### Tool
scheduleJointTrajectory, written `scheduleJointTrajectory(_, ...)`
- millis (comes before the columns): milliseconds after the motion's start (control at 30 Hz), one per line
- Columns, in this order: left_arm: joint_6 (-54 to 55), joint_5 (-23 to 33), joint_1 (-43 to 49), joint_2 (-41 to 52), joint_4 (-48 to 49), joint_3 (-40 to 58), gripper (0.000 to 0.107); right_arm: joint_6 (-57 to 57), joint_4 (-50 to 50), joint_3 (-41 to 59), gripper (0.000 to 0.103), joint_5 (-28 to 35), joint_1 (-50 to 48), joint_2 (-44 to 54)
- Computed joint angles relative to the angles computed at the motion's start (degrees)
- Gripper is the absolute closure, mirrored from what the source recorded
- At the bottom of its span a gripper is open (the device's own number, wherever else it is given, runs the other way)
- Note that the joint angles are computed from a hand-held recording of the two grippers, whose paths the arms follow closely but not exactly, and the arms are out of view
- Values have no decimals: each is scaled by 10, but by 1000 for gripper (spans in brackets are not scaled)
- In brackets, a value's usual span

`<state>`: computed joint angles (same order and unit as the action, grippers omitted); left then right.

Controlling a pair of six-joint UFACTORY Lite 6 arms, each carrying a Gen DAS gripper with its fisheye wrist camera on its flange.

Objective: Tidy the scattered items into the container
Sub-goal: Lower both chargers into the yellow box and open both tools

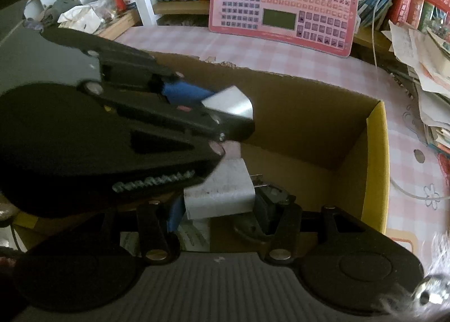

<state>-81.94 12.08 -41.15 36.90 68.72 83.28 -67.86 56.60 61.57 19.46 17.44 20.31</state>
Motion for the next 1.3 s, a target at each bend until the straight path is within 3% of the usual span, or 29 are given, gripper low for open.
scheduleJointTrajectory(133,57,-5,2,6,-55,3,82,4,-1,-1,54,2,-1,0)
scheduleJointTrajectory(267,32,0,-6,1,-25,-5,78,10,5,-6,53,-3,0,-6)
scheduleJointTrajectory(333,-6,5,-11,-9,13,-15,69,-5,25,-12,51,-5,-3,-11)
scheduleJointTrajectory(433,-98,42,-30,-38,106,-42,51,-51,76,-33,46,-13,-7,-28)
scheduleJointTrajectory(533,-184,77,-50,-85,188,-89,42,-104,138,-56,45,-17,-14,-49)
scheduleJointTrajectory(833,-346,234,-122,-203,222,-209,20,-300,362,-151,32,-39,-25,-158)
scheduleJointTrajectory(1000,-373,307,-156,-232,199,-242,16,-397,466,-198,29,-41,-24,-215)
scheduleJointTrajectory(1300,-421,395,-228,-280,131,-309,14,-436,506,-262,25,-46,-15,-288)
